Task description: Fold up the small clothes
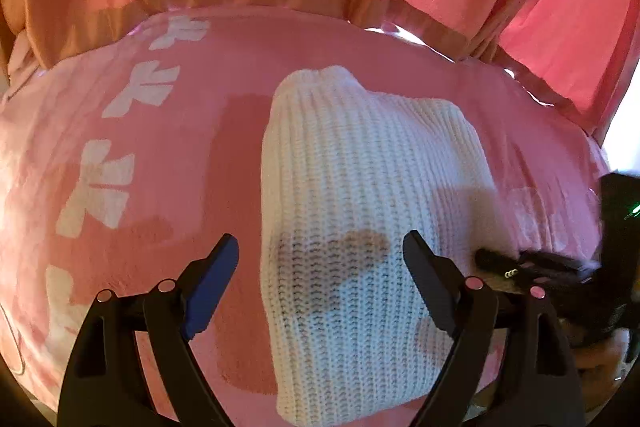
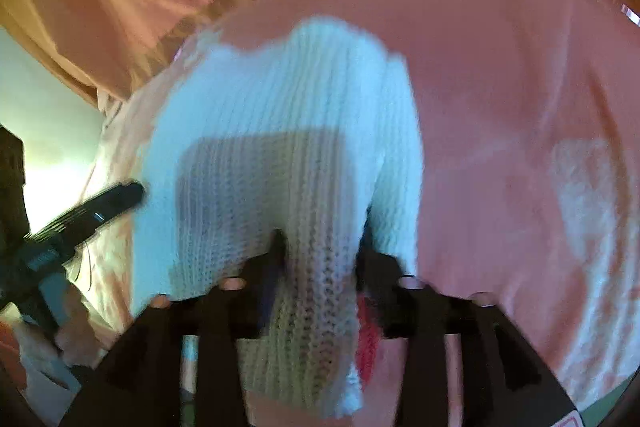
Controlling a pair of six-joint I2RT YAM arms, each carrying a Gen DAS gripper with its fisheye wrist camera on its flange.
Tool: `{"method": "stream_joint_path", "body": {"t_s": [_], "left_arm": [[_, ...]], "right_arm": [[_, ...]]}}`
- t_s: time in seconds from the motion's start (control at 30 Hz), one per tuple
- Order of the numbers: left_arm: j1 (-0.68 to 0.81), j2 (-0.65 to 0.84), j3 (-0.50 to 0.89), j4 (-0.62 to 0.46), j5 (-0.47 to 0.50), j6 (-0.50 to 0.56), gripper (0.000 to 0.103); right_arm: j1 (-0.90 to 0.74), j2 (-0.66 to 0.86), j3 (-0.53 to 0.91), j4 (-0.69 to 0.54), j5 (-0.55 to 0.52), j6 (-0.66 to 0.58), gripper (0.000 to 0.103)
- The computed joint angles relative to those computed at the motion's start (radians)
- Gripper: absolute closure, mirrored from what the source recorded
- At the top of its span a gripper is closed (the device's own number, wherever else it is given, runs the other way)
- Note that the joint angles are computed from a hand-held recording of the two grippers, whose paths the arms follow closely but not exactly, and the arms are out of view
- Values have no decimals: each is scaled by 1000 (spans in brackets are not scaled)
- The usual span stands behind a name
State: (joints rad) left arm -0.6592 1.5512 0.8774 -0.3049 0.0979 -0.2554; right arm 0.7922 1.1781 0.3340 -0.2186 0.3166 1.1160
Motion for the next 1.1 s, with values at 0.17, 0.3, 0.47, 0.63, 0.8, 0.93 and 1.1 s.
{"method": "stream_joint_path", "body": {"t_s": [0.17, 0.3, 0.47, 0.63, 0.8, 0.93, 1.1], "left_arm": [[89, 46, 23, 23, 141, -19, 11], [123, 182, 85, 10, 191, -49, 11], [159, 283, 108, 37, 335, -90, 9], [161, 289, 139, 36, 435, -104, 55], [154, 74, 126, 20, 405, -81, 65], [229, -90, 203, -79, 454, -51, 64], [330, -115, 324, -199, 452, 15, 55]], "right_arm": [[-119, 6, 69, -84, -46, -186, 25], [-334, 132, -37, 170, -313, -302, 25], [-441, 236, -156, 488, -473, -280, 38], [-398, 65, -184, 404, -441, -261, 70], [-236, -297, -46, 21, -247, -239, 72], [-167, -368, 200, -188, -141, -319, 72], [-169, -158, 424, -201, -128, -450, 65]]}}
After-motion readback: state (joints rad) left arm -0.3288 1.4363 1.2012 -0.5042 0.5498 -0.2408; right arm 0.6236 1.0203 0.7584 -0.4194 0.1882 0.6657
